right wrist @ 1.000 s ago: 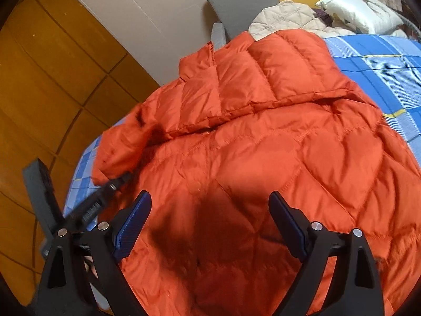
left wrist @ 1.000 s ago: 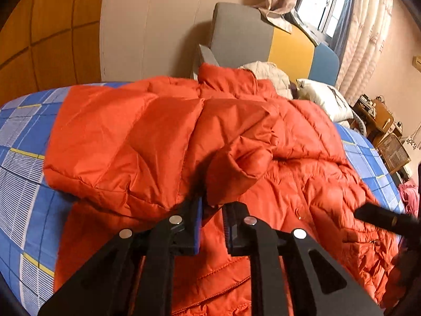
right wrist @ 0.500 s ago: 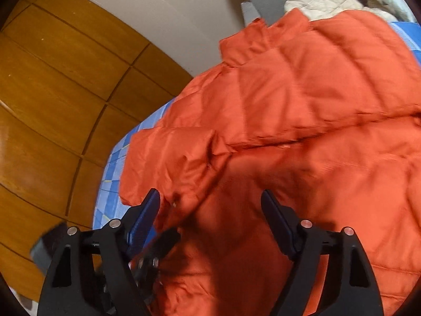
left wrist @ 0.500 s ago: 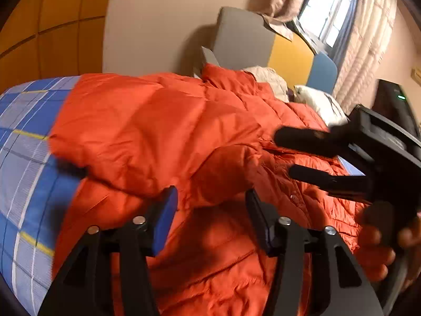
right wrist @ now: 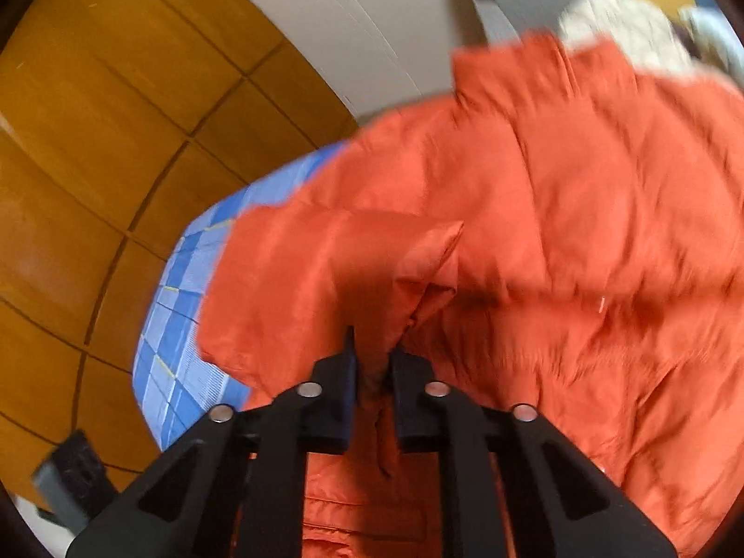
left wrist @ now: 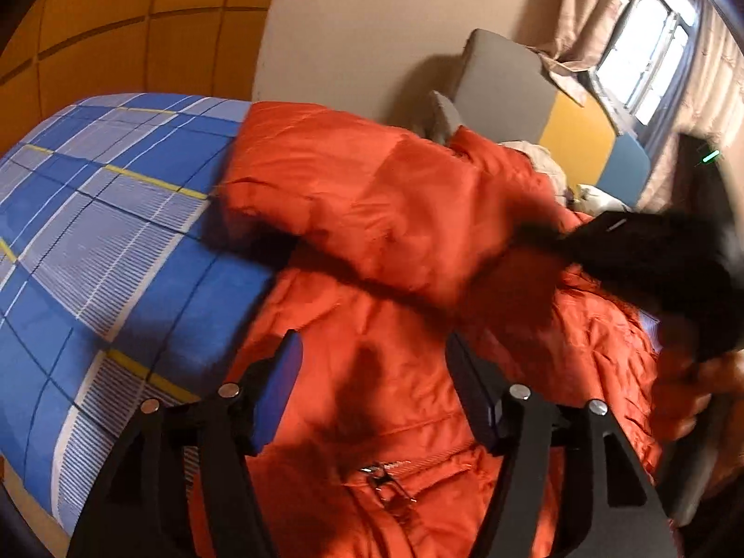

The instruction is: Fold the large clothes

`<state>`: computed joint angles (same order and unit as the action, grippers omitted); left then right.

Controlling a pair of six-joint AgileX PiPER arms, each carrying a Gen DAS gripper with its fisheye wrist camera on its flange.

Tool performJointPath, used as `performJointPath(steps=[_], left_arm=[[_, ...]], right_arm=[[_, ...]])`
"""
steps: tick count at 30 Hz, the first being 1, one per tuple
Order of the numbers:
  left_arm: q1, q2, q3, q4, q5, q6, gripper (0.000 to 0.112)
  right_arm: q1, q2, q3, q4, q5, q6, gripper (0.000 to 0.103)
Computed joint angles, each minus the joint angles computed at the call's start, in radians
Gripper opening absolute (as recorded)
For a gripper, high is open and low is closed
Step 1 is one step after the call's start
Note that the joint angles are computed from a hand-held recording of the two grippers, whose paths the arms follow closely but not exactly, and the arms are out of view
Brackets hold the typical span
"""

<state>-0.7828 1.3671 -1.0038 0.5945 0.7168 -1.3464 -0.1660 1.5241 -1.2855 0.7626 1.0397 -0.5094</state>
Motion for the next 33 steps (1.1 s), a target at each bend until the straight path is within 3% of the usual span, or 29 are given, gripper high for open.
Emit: performJointPath(steps=[7,13,24,28,33], left_arm=[[0.087,0.082,-0.1,-0.069,0.028,0.08,0.067],[0.174,0.205,-0.24,-0.132,0.062,0.177,0.067],[0.24,0.435,-0.496,-0.142,0.135,0.241,0.067],[0.246,0.48,-0.534,-0.158,0.129,0.262,0.068],[0.221,0.515,-0.557,-0.15,0.142,0.288,0.06]], right_arm=[[-0.061,0.069,-0.378,-0.003,0.088,0.048,0.008],[-0.183,0.142,-0.552,0.036,0.143,0.025,0.008],[-0.414,0.212,-0.549,0.109,0.171,-0.075,0.008],[-0.485,0.259,-0.535,0.082,0.159,-0.086,0.008],[-0.508,0.326,-0.481,-0.001,0.11,-0.08,0.006]])
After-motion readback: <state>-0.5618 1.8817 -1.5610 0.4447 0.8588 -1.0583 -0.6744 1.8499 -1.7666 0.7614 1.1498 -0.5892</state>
